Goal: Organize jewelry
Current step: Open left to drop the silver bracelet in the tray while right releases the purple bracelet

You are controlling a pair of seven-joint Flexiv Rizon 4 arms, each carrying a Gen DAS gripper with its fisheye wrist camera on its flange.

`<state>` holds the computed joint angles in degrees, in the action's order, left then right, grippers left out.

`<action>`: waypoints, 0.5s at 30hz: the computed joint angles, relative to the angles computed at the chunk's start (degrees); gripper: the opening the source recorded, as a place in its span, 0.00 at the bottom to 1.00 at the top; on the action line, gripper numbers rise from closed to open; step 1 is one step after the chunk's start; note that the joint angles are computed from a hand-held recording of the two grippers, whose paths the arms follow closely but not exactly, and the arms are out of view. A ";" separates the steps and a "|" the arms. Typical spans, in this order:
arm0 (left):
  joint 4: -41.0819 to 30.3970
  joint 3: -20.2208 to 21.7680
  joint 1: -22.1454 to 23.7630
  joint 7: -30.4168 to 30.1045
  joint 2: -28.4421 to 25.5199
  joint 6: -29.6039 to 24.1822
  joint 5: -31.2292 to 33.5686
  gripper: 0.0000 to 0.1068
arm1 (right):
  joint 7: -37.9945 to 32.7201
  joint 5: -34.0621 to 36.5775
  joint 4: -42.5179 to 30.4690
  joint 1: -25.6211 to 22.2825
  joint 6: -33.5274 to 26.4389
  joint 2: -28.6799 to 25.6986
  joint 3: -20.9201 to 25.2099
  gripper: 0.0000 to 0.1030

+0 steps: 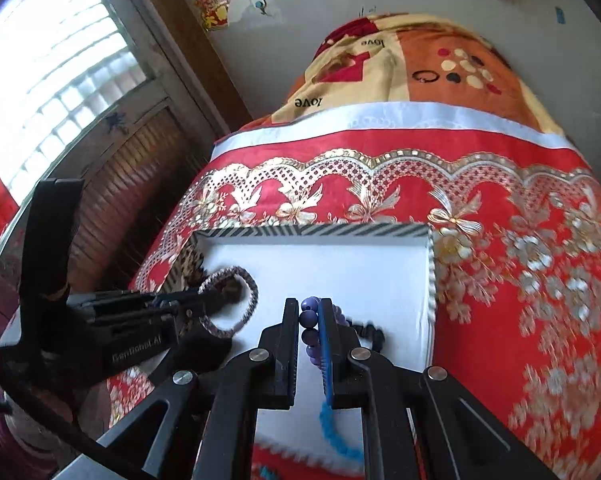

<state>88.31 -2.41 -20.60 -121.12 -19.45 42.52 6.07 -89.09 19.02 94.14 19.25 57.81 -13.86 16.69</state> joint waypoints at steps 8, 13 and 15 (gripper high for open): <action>-3.08 1.35 0.54 -1.83 -3.92 -3.02 0.41 0.06 | -0.29 0.55 -9.11 -0.84 -4.30 -9.58 -0.69 0.08; -3.52 2.07 0.92 -3.02 -4.99 -4.54 1.03 0.06 | 4.29 -7.52 -9.26 0.75 -3.98 -12.88 -3.40 0.08; -3.58 2.31 0.79 -3.99 -5.20 -4.45 1.51 0.06 | 5.10 -10.34 -8.52 1.09 -2.96 -13.27 -3.76 0.08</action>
<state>84.73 -0.10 -19.81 -125.11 -24.65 38.07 7.58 -83.98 8.68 85.62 20.34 54.85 -27.13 12.93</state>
